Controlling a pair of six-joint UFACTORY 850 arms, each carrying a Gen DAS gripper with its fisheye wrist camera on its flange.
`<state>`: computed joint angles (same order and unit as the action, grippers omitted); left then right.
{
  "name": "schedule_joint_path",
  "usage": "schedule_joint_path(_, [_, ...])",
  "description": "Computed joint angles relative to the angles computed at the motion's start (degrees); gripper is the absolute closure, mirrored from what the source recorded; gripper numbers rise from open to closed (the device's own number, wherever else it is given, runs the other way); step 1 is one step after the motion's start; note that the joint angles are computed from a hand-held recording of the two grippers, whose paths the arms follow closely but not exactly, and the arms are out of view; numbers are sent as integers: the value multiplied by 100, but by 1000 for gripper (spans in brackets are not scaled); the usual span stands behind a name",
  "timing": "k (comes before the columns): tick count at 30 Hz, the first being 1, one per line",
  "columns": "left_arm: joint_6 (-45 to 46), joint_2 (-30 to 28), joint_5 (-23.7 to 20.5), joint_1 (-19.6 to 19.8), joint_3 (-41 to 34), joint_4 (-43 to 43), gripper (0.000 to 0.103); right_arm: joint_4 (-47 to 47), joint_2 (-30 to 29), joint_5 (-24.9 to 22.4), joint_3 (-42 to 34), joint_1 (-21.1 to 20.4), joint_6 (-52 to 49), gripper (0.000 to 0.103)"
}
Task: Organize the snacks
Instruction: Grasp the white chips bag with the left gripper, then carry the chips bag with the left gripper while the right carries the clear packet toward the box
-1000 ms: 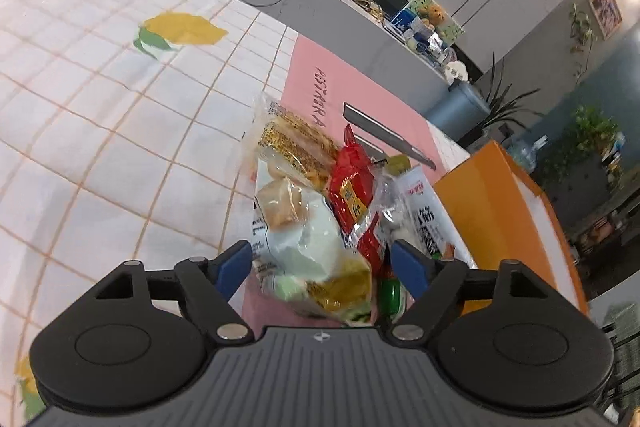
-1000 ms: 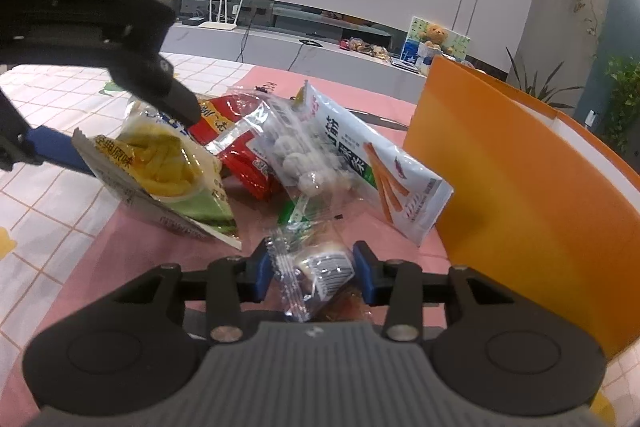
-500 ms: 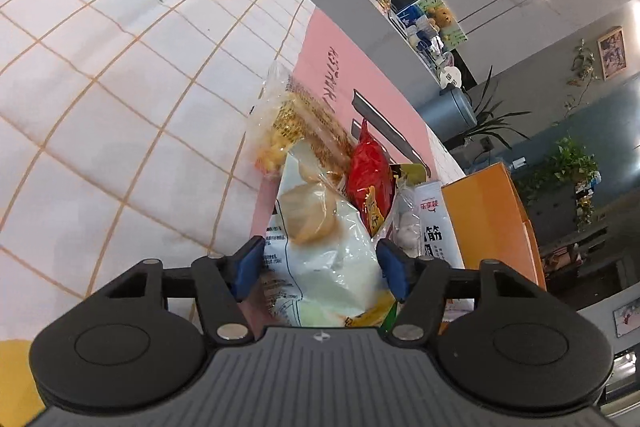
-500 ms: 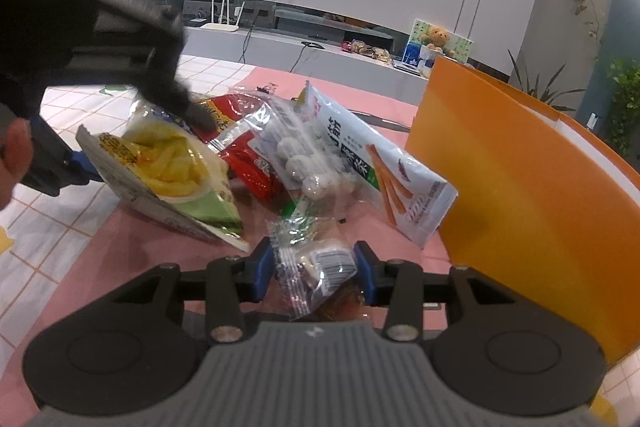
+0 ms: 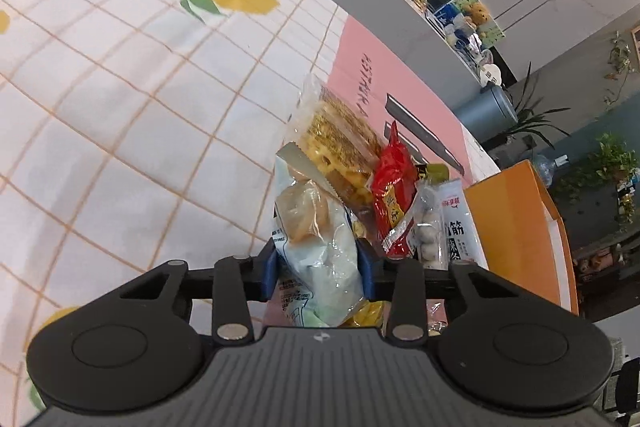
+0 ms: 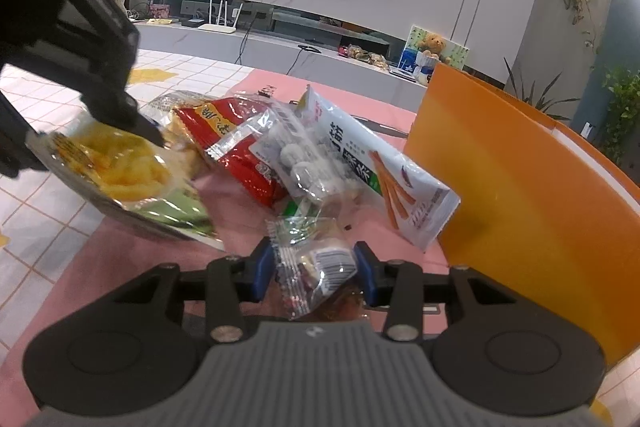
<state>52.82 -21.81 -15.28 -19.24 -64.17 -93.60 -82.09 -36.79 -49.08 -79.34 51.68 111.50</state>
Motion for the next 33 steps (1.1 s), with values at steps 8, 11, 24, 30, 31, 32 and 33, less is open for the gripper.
schedule_joint_path(8, [752,433,354,-28,278,-727,61,183,-47,-248,-146,96,-209,63])
schedule_joint_path(11, [1330,619,381,-16,399,-1352,61,103,3,-419,-117,158,-219,63])
schedule_joint_path(24, [3172,1567,536,-194,864,-3095,61,-755,724,-406,467,308,791,63])
schedule_joint_path(30, [4658,2056,598,-387,1056,-4412,61,-1325,1494,-182,1098,200,1741,63])
schedule_joint_path(31, [5044,2125,632,-452,1057,-4780,61,-1437,1668,-194,1242,173,1905,63])
schedule_joint_path(32, [5360,2173,673,-520,1046,-5067,61,-1548,1879,-214,1413,132,2102,63])
schedule_joint_path(33, [5848,2224,709,-615,1027,-5509,61,-1623,2074,-234,1569,90,2276,63])
